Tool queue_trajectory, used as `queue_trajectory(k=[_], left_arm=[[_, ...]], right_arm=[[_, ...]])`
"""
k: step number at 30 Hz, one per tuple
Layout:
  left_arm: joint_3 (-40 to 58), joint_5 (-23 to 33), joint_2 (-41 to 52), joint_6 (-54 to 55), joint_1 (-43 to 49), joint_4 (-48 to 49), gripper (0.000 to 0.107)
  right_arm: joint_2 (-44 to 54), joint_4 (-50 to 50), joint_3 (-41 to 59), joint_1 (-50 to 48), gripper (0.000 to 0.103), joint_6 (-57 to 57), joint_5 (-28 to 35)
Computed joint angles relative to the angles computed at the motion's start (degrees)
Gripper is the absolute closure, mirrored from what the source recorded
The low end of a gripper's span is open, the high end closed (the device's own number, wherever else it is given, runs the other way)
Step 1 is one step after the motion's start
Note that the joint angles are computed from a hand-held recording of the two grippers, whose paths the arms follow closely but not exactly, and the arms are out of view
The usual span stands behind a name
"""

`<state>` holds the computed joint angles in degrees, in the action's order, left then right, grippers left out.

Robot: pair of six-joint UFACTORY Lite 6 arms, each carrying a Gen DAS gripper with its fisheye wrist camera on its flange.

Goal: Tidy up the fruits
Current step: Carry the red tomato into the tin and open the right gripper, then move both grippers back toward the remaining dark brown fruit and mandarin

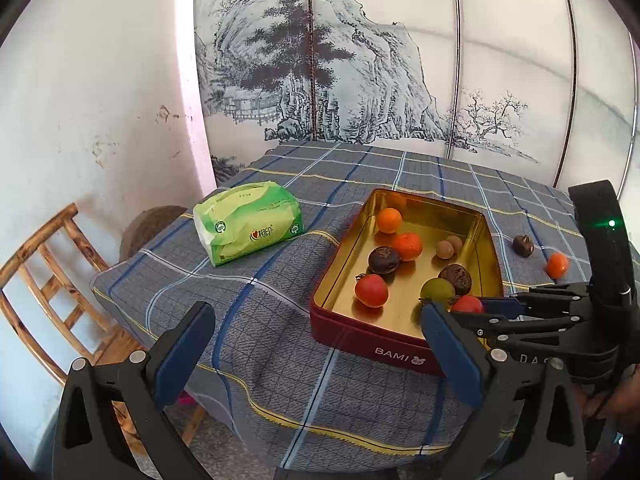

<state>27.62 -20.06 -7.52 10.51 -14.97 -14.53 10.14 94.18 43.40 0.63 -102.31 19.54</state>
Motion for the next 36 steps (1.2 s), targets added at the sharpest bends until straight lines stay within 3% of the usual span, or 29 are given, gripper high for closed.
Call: queue_trajectory(k=[25, 30, 36], left_arm=[[0.53, -2.18, 3.85, 5.5, -2.46, -5.63, 0.005], [0.47, -2.32, 4.39, 7.37, -2.95, -7.28, 0.005], [1.29, -1.6, 4.64, 10.5, -4.1, -10.6, 0.005]], right_arm=[[1.83, -0.65, 2.0, 0.12, 0.069, 1.02, -0.59], [0.19, 2.95, 0.49, -0.37, 0.068, -2.26, 0.98], [-5.14, 3.12, -3.8, -3.26, 0.059, -2.95, 3.16]])
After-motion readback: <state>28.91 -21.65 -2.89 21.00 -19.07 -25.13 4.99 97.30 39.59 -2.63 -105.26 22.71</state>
